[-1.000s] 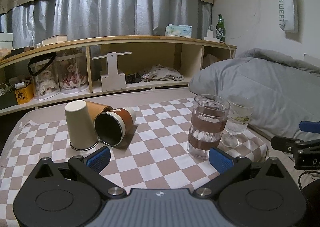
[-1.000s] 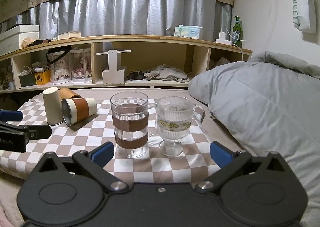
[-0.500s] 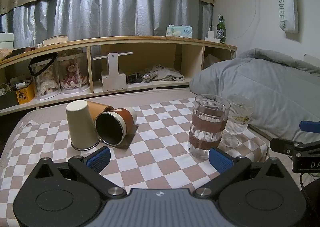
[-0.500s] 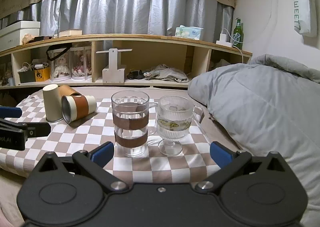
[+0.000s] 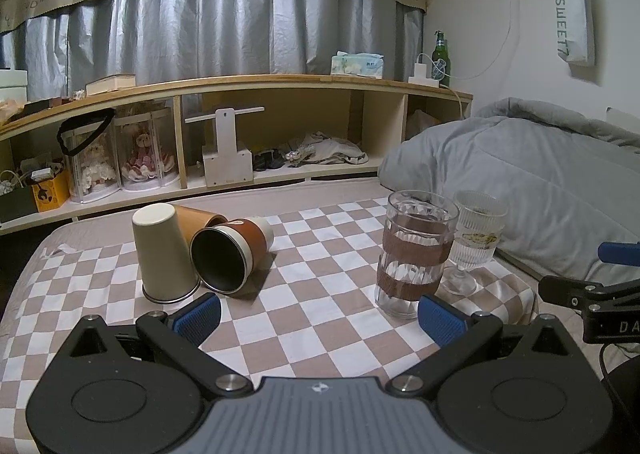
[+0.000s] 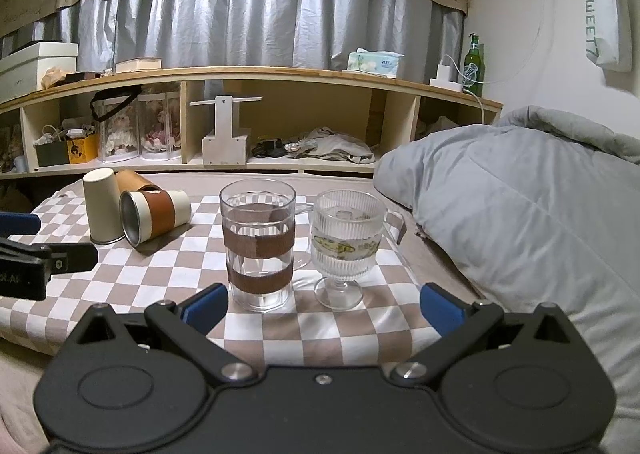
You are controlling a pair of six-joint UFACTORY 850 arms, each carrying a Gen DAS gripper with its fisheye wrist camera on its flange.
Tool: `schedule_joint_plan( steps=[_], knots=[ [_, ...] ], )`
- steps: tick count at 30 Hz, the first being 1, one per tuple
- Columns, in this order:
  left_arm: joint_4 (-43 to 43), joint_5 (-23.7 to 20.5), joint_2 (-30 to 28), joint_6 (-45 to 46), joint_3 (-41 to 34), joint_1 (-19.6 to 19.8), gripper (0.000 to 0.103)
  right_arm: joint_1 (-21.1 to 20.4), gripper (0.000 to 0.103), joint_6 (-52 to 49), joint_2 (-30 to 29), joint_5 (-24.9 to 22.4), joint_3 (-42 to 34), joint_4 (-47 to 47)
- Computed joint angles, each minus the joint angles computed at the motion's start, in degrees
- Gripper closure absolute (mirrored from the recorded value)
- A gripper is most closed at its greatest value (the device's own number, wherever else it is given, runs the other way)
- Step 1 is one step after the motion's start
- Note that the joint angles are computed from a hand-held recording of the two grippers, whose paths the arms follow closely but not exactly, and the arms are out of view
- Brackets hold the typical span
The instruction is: Flip cup upright
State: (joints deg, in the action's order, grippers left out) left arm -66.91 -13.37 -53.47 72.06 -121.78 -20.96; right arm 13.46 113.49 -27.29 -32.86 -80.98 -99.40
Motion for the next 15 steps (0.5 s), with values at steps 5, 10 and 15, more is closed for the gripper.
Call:
schedule_joint_plan(
  steps=[5, 10, 15],
  knots=[
    [-0.5, 0.16, 0.11, 0.49, 0.22, -0.02, 0.0, 0.01, 0.0, -0.02, 0.02, -0.03, 0.02, -0.05],
    [-0.32, 0.09, 0.16, 0.34, 0.17, 0.05, 0.0, -0.08, 0.0, -0.61, -0.16, -0.03, -0.23, 0.24],
    [-0.75, 0.12, 0.21, 0.82, 0.28, 0.04, 0.0, -0.05, 0.0, -0.53, -0.16, -0.06, -0.2, 0.13]
  ],
)
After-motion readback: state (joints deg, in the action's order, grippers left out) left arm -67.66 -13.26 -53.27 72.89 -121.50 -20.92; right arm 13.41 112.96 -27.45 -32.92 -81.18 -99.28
